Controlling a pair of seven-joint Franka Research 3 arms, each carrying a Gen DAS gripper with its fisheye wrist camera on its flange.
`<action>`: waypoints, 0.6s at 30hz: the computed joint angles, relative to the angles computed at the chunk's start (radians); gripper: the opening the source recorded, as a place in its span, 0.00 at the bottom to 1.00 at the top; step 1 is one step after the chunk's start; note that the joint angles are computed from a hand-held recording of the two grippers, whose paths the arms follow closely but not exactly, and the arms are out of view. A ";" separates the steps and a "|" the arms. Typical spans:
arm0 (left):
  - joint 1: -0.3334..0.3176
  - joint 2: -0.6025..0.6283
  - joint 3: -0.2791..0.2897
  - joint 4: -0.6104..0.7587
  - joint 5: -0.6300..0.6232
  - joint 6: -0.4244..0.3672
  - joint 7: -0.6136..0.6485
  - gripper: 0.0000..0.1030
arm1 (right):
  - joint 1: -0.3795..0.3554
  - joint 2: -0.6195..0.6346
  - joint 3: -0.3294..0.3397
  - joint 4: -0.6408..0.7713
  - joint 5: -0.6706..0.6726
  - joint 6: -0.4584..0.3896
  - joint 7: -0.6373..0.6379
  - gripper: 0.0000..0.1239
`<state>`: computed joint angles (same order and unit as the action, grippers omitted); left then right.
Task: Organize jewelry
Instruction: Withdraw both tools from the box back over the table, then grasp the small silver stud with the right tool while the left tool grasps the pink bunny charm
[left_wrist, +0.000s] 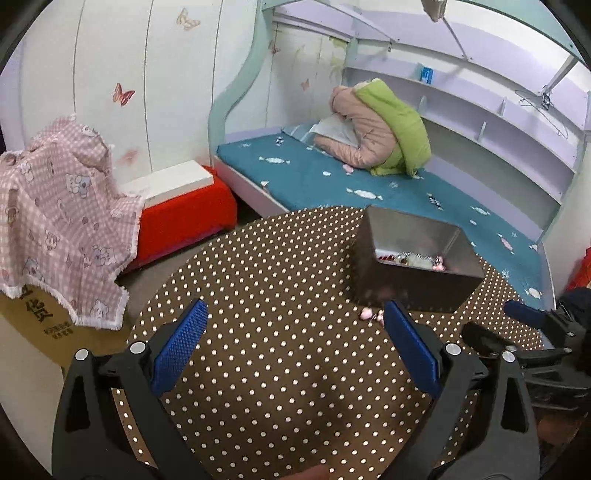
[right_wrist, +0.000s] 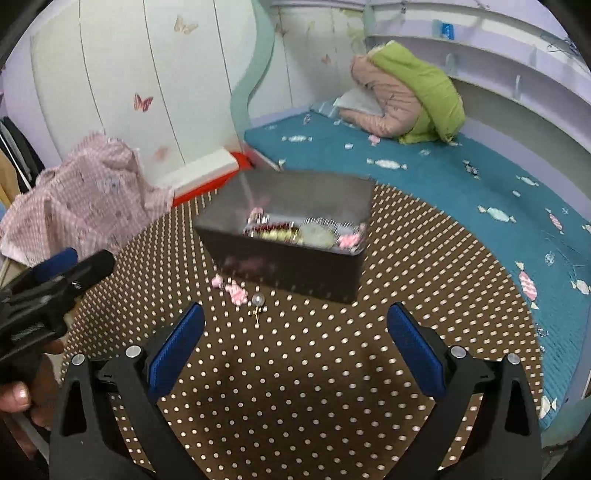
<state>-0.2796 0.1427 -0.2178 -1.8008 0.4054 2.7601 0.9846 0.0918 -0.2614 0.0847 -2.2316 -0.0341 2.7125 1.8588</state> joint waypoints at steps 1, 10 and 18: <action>0.000 0.001 0.001 -0.003 0.001 -0.003 -0.002 0.93 | 0.000 0.016 0.003 0.008 -0.007 -0.002 -0.002 0.77; 0.003 0.021 0.001 -0.007 -0.015 -0.023 0.011 0.93 | 0.038 0.137 -0.013 0.093 -0.033 -0.054 -0.034 0.51; 0.000 0.047 0.000 0.014 -0.026 -0.035 0.024 0.93 | 0.055 0.156 -0.015 0.098 -0.129 -0.026 -0.007 0.13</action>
